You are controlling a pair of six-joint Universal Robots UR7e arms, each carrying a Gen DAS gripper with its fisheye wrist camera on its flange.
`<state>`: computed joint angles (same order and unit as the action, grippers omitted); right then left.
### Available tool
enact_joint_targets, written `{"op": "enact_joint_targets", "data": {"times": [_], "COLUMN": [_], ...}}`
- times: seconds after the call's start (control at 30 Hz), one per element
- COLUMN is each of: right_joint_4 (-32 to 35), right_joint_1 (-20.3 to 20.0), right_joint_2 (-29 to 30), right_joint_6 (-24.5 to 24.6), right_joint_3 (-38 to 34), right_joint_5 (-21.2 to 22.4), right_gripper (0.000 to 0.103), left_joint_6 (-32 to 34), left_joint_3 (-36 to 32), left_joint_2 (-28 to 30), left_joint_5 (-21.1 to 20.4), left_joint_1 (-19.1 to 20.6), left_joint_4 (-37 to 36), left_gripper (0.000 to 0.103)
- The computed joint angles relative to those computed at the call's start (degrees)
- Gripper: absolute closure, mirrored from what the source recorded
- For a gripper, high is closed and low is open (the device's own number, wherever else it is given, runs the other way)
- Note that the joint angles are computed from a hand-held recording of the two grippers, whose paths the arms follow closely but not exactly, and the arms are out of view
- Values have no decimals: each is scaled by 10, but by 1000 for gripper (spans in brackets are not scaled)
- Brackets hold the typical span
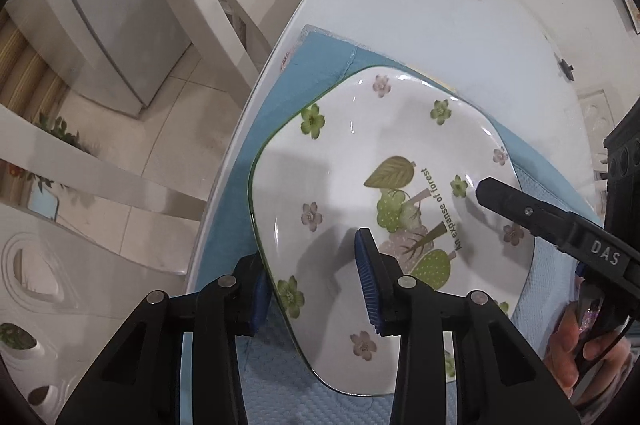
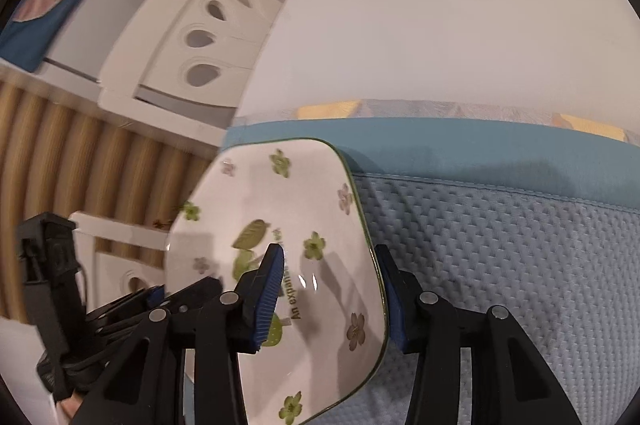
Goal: Organize plates and bowls
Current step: 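Close both grippers on the forest plate rim and lift it, then carry the forest plate with both grippers over the plate stack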
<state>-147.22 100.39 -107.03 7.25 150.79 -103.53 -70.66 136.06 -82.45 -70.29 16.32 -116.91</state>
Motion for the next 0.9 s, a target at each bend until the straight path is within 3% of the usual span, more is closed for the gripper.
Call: {"op": "enact_joint_targets", "data": {"times": [0.1, 0.4, 0.63, 0.9], "right_joint_4": [26, 77, 133, 222], "right_joint_1": [12, 26, 23, 65], "right_joint_2": [-8, -52, -121, -211], "right_joint_6": [-14, 2, 17, 52], "right_joint_3": [-8, -11, -6, -17], "right_joint_5": [-10, -6, 17, 24], "right_gripper": [64, 64, 64, 64], "left_joint_6": [14, 16, 13, -21], "left_joint_3": [-1, -7, -11, -25], "left_joint_2": [-8, -16, -31, -41], "left_joint_5": [-1, -5, -5, -7], "left_joint_1": [-7, -28, -57, -106], "left_joint_4": [10, 22, 29, 58], "left_gripper": [69, 69, 69, 69]}}
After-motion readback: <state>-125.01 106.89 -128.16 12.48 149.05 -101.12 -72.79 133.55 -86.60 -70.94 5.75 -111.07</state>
